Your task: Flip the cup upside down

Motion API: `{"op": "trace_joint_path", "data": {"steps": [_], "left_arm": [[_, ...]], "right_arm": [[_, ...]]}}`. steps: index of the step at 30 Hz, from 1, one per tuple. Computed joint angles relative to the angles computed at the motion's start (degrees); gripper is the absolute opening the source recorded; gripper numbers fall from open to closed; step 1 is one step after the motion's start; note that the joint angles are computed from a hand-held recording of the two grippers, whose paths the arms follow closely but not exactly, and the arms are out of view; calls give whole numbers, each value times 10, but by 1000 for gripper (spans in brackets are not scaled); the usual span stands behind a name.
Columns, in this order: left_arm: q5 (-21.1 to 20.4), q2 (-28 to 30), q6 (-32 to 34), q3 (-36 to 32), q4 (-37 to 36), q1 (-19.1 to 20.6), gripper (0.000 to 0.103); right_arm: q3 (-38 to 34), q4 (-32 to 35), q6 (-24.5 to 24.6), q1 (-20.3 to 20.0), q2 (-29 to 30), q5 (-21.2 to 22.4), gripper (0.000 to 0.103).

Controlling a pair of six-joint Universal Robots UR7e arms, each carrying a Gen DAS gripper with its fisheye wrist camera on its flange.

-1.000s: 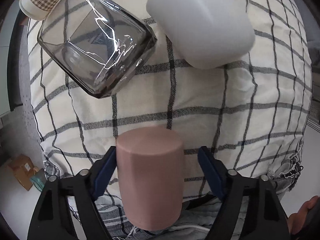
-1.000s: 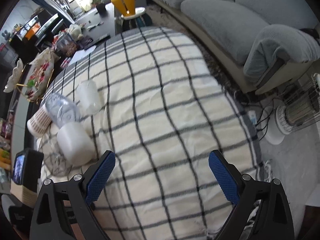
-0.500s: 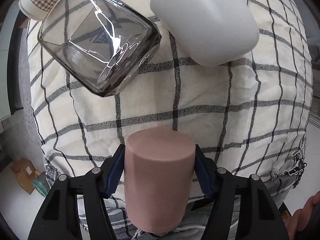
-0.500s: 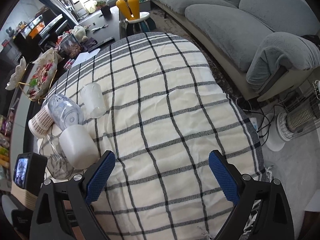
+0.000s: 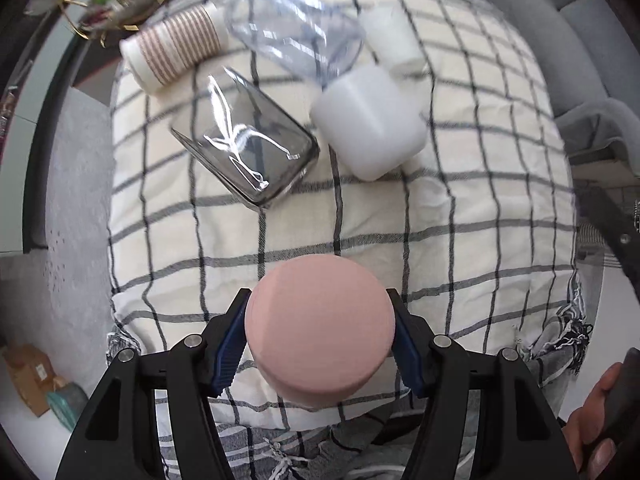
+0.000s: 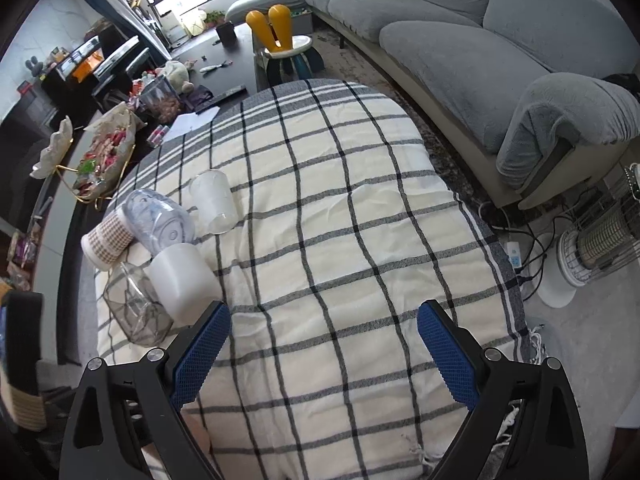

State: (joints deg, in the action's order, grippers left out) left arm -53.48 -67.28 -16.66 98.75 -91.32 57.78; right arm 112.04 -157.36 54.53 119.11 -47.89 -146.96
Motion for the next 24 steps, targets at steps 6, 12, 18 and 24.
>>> {"op": "trace_joint_path", "data": {"steps": [6, 12, 18, 24], "left_arm": [[19, -57, 48, 72, -148, -17, 63], [43, -116, 132, 174, -349, -36, 63], [48, -142, 232, 264, -558, -42, 63], [17, -141, 292, 311, -695, -33, 63]], "right_arm": [[-1, 27, 15, 20, 2, -14, 95], [8, 42, 30, 36, 7, -31, 95], [25, -1, 14, 54, 29, -75, 95], [33, -21, 2, 65, 48, -101, 95]]}}
